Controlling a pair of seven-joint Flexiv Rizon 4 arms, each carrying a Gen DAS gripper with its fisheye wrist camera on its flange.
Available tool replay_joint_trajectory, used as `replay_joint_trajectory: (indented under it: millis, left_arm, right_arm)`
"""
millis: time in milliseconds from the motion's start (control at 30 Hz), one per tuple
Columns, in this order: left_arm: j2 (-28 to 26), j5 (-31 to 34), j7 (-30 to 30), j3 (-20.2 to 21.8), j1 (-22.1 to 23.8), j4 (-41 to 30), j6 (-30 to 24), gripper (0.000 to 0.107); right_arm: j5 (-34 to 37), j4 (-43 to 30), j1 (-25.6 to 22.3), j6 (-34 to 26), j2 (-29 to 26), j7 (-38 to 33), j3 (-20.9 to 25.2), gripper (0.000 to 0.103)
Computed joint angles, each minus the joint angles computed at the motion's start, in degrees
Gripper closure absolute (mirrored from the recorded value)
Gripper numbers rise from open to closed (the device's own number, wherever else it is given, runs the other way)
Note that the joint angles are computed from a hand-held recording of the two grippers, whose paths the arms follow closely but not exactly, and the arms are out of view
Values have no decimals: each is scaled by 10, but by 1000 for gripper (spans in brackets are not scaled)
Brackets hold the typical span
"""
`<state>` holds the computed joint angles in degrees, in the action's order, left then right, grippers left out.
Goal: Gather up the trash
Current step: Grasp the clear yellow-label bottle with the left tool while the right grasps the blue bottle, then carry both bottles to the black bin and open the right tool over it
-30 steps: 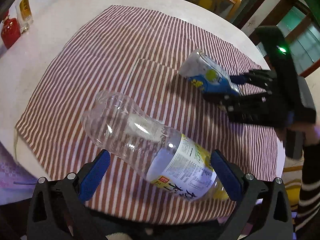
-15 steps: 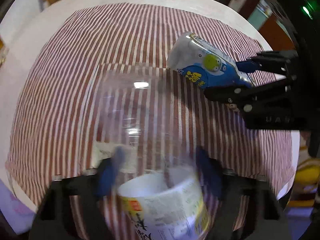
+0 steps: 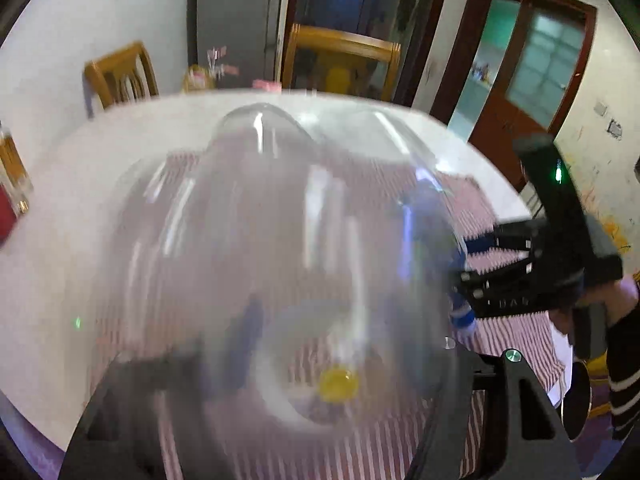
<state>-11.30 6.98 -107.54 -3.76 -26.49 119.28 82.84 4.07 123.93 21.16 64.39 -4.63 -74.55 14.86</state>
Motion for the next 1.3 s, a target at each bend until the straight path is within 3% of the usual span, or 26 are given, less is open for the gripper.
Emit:
replay_joint_trajectory:
  millis: [133, 267, 400, 600, 800, 867, 933, 1000, 1067, 1233, 1300]
  left_arm:
    - [31, 4, 19, -8, 6, 9, 45, 44]
    - [54, 9, 35, -13, 2, 11, 77, 46]
    - [59, -96, 146, -77, 39, 24, 117, 46]
    - [76, -167, 210, -91, 24, 37, 131, 46]
    - [83, -300, 329, -142, 35, 68, 160, 46]
    - [79, -285, 321, -127, 22, 60, 156, 46]
    - [73, -312, 348, -151, 37, 59, 162, 46]
    - [73, -374, 404, -220, 84, 70, 177, 46]
    - [69, -389, 425, -263, 115, 68, 179, 46]
    - [52, -388, 447, -359, 180, 55, 177, 46]
    - [35, -370, 450, -389, 196, 40, 172, 46]
  right_arm:
    - [2, 35, -1, 36, 44, 54, 3, 47]
    - [-57, 64, -5, 69, 73, 132, -2, 47]
    - [-94, 82, -10, 89, 94, 187, -2, 47]
    - [-123, 93, -15, 107, 108, 233, -4, 47]
    - [-149, 115, -23, 140, 116, 276, -2, 47]
    - [-155, 121, -25, 154, 115, 289, -2, 47]
    - [-154, 127, -26, 162, 115, 298, -3, 47]
    - [-154, 134, -29, 168, 118, 307, -5, 47]
    - [-160, 149, -38, 181, 128, 325, -4, 47]
    - [-209, 206, -96, 205, 191, 408, 16, 47]
    - [-225, 239, -132, 192, 246, 450, 32, 47]
